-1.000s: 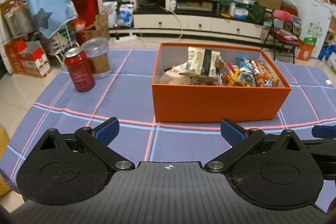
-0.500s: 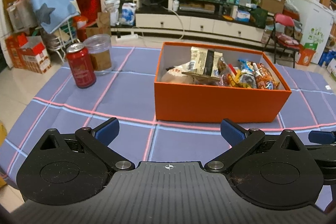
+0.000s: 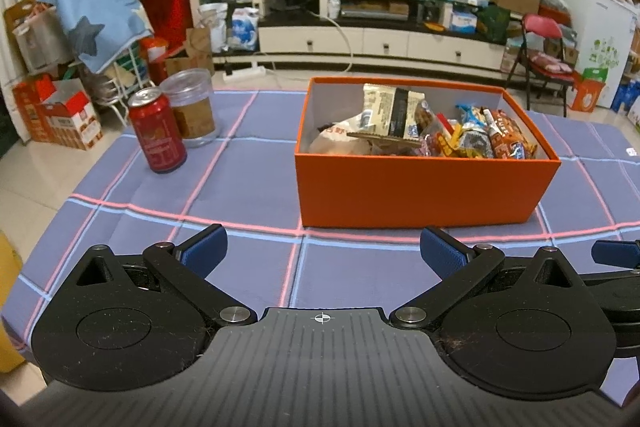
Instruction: Organize snacks
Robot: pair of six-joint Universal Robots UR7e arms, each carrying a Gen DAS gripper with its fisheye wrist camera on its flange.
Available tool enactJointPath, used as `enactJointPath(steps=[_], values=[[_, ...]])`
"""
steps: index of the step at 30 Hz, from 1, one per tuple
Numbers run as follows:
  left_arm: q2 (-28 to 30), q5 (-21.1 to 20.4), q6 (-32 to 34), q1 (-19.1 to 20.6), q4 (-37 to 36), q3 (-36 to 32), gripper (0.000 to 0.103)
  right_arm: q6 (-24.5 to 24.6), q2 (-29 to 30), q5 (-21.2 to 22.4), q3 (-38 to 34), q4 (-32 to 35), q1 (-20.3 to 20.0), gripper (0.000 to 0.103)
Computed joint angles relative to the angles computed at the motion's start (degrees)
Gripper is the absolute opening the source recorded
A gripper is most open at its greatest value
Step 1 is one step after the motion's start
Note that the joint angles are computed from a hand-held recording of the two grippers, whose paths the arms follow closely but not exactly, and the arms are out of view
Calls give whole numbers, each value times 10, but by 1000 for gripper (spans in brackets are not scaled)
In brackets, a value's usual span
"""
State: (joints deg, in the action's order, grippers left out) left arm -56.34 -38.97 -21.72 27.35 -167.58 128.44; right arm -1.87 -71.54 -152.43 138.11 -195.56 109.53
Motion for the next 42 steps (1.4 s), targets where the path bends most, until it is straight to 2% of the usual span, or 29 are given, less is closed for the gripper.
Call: enactJointPath(steps=[22,42], values=[[7,18,-1,-7,-3,3,98,-3,4,-2,0,-1,3,89],[5,11,-4,-6,-2,4,98,-6,6,1,2,-8,4,89]])
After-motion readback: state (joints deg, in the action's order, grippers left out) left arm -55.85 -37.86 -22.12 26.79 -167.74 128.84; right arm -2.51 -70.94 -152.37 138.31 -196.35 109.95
